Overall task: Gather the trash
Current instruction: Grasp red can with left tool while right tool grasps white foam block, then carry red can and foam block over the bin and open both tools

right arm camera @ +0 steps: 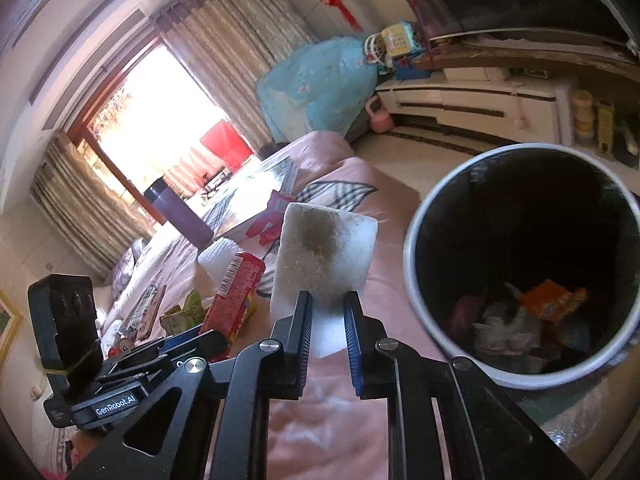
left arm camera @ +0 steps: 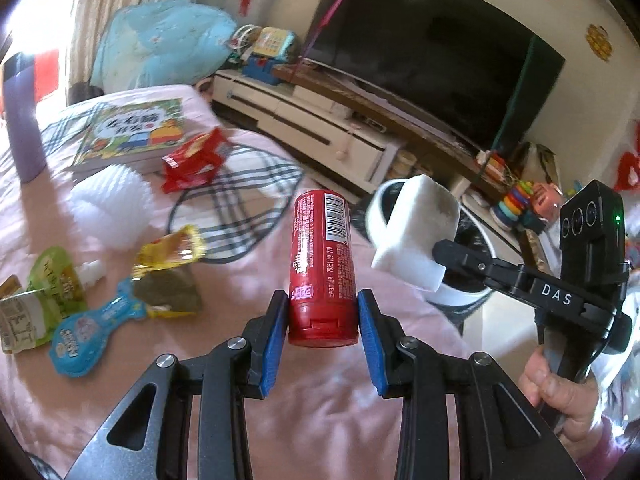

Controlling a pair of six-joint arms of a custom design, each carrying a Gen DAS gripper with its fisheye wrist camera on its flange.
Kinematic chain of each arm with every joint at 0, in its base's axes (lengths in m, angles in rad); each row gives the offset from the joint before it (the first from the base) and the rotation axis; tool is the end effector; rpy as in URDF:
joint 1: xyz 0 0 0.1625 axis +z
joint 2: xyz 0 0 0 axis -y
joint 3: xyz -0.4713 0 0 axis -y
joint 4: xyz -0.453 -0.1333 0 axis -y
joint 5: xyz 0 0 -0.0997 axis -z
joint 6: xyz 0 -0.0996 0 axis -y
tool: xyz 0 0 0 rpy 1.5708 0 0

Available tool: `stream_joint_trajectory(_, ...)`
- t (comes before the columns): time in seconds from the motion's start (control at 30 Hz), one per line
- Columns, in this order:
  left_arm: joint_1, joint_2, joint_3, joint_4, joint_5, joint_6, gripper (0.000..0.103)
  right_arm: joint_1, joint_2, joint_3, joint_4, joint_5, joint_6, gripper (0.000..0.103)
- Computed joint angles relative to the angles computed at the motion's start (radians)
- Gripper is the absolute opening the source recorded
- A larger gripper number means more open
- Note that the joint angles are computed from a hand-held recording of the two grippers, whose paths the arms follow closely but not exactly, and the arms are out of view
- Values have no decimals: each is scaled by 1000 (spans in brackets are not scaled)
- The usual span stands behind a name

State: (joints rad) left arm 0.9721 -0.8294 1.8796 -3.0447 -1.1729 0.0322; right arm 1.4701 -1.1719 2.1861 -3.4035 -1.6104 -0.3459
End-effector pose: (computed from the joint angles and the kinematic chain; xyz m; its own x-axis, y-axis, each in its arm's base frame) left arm -0.2369 -0.6522 0.0744 -0.8343 0.4120 -0.3663 0.5409 0.7401 -0.3996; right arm 0.0721 -0.5733 0.2170 -0.9558 -0.1089 0.2730 -0.2715 0.6834 -0.6777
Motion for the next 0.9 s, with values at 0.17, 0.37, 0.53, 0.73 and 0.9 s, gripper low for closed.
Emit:
stream_joint_trajectory(0.17, -24, 20, -10, 7, -11, 12, 34, -24, -53, 39, -31, 6, 8, 16)
stream_joint_trajectory(0.37, -53, 51, -33, 23, -18, 17, 34, -68, -115, 77, -62, 16, 18, 16)
stream_joint_trajectory(0.53, -76, 88, -64, 37, -20, 21, 34, -93, -146, 90, -70, 18, 26, 16)
stream_joint_trajectory(0.73, -92, 135, -113, 62, -17, 25, 34, -121, -171, 96, -70, 25, 29, 16)
stream_joint_trajectory(0.9, -95, 174, -160, 84, -10, 21, 34, -128, -174, 89, -68, 17, 29, 16)
